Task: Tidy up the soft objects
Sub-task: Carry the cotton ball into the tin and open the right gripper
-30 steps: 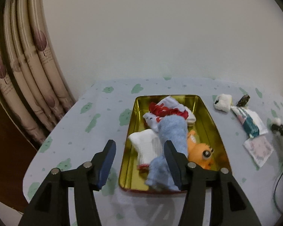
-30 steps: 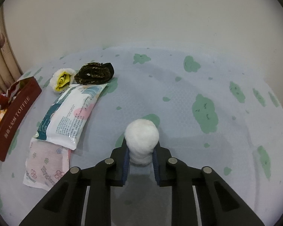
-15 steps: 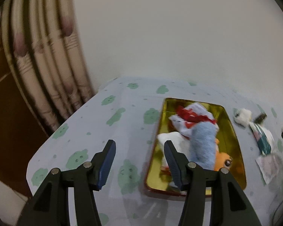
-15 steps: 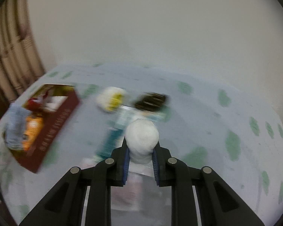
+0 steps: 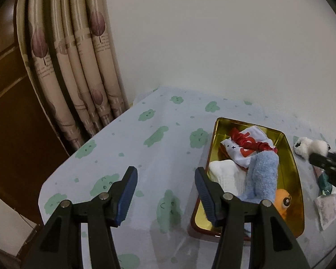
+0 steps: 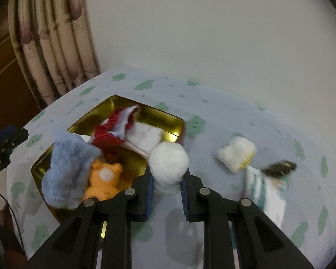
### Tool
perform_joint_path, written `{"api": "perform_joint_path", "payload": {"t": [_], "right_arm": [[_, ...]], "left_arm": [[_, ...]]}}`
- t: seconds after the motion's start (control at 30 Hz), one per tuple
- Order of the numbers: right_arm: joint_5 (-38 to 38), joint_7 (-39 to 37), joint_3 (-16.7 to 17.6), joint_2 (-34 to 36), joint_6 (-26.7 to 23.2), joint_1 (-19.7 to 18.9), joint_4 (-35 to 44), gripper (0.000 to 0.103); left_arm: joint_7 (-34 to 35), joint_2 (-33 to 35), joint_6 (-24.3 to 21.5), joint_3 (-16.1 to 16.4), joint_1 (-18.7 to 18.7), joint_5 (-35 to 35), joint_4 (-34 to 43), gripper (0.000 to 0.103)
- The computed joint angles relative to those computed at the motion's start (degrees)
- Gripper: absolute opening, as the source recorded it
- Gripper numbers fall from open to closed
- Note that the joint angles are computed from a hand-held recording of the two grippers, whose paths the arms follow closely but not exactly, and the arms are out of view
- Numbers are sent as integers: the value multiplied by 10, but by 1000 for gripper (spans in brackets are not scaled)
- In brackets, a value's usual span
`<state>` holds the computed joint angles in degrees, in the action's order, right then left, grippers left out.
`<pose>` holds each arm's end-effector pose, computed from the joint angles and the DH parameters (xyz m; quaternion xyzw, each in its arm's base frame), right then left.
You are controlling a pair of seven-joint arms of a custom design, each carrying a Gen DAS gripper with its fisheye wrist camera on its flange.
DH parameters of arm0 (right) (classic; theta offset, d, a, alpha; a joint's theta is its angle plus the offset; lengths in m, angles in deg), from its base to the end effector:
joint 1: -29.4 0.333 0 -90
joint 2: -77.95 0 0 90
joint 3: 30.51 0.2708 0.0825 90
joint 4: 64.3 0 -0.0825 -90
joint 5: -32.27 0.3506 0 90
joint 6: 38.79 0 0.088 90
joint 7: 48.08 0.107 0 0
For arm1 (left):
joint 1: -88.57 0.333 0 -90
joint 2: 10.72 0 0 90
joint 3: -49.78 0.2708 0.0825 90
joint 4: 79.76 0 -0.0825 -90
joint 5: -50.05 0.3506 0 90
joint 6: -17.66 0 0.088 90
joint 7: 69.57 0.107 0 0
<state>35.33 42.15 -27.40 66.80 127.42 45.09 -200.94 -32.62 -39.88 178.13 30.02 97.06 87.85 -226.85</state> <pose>0.4726 0.1583 0.4544 -0.7489 0.5640 -0.1938 0.2889 0.4116 -0.1179 0.4728 -0.6902 0.5901 -0.2331 0.3478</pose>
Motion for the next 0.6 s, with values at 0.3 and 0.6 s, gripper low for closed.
{"api": "perform_joint_path", "payload": {"t": [0.3, 0.6], "right_arm": [[-131, 78, 23, 95, -35, -7, 96, 19], [-185, 117, 15, 155, -50, 22, 156, 19]], "left_arm": [[-7, 3, -6, 0, 3, 9, 4, 55], [-8, 11, -8, 10, -2, 0, 9, 55]]}}
